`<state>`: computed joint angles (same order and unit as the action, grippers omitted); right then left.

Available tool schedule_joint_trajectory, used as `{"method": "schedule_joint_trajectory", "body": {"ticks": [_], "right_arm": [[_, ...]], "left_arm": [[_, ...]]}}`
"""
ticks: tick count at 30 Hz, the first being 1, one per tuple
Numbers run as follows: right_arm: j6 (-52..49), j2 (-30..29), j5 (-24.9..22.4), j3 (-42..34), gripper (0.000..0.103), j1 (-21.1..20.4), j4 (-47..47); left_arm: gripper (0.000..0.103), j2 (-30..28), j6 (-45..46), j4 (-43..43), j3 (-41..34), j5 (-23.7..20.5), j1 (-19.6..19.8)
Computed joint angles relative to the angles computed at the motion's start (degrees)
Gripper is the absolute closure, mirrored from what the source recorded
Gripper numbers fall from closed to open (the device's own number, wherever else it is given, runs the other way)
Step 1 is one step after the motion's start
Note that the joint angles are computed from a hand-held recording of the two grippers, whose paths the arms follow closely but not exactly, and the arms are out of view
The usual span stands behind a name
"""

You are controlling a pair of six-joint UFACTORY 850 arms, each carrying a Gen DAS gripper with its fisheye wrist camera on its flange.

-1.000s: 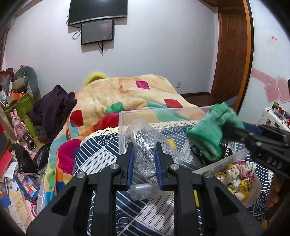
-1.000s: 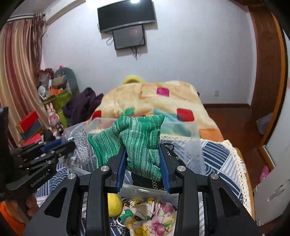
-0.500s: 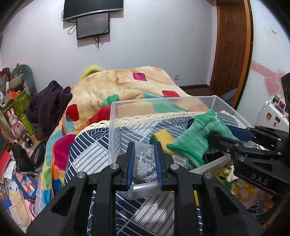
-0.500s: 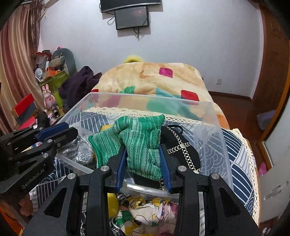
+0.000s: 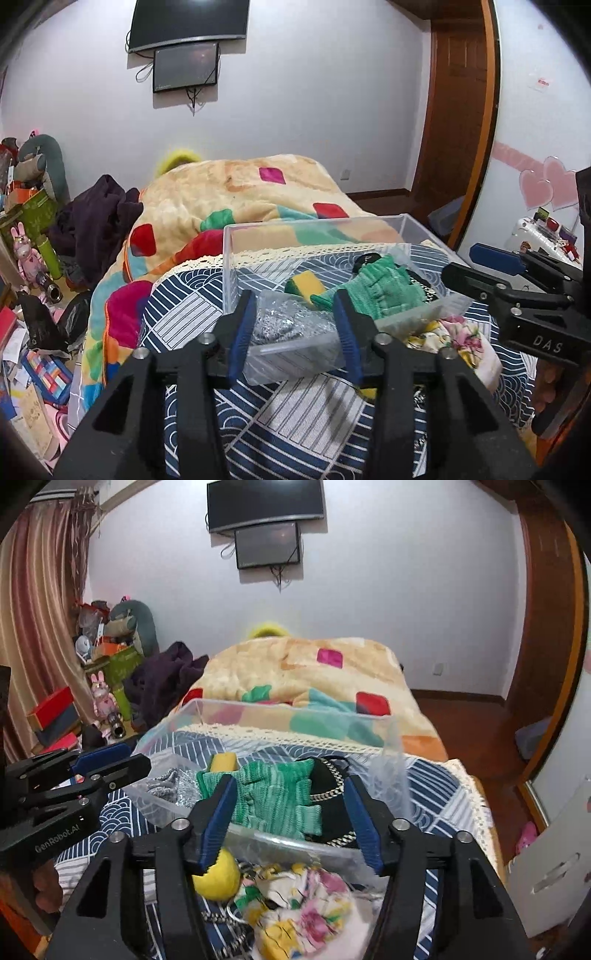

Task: Organize soft objects
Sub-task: 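Lower both gloves into the clear box and open both tools, then grasp the yellow felt ball with the left tool while the right tool grasps the floral scrunchie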

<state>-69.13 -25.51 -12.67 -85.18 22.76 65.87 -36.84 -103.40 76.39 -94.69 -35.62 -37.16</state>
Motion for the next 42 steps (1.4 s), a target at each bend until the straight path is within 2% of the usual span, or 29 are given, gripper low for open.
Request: {"method": "schedule_joint_trajectory", "body": {"ticks": [3,5,13,18,24,26,30,31,33,35,40,42], "right_arm": [[-4.32,1.31,0.46,1.94,0.044,-0.56,4.34],[-7.0,1.93,0.81,3.18,0.039,-0.75,6.99],[-9.08,2.55,0.29,6.56,0.038,-1.59,9.3],[-4.61,2.18,-0.72,7.65,0.038,-1.22,3.41],[3.43,0.58,-1.98,6.35,0.06,-1.05,-5.01],[5.26,0.44,-1.59,6.46,0.079,-0.84,-7.51],[0.91,0.76,-2.11,7.17,0.091,-1.45,-2.16],[-0.8,1.04,-1.98,7.51,0.091,-1.62,-0.01],[-3.14,1.54,-1.74,8.05,0.092,-1.77,2.85],[-6.96,2.15,-1.43,8.69,0.093,-1.91,7.07],[-14.37,3.23,-1.25,9.58,0.093,-2.22,14.63],[-16.78,3.69,-1.33,9.91,0.093,-2.41,17.0]], "left_arm": [[0.047,0.84,-2.17,1.98,1.36,-0.31,-0.78],[0.044,1.29,-3.79,3.21,2.31,0.09,-1.21],[0.043,-0.03,-2.11,0.42,2.49,2.62,-2.48],[0.043,-2.39,1.48,-4.06,0.74,5.07,-2.39],[0.043,-5.2,6.37,-9.12,-2.61,7.98,-1.4],[0.043,-5.85,8.93,-11.9,-3.67,9.36,-0.95],[0.043,-6.96,12.61,-15.92,-5.5,11.15,-0.37],[0.044,-7.19,13.26,-16.61,-5.84,11.32,-0.21],[0.052,-7.24,13.82,-17.23,-5.83,12.06,-0.06],[0.064,-6.99,15.01,-17.84,-5.4,13.99,0.25],[0.069,-6.31,11.8,-13.19,-4.37,13.78,-0.17],[0.08,-5.45,9.45,-10.91,-3.23,13.5,-0.42]]}}
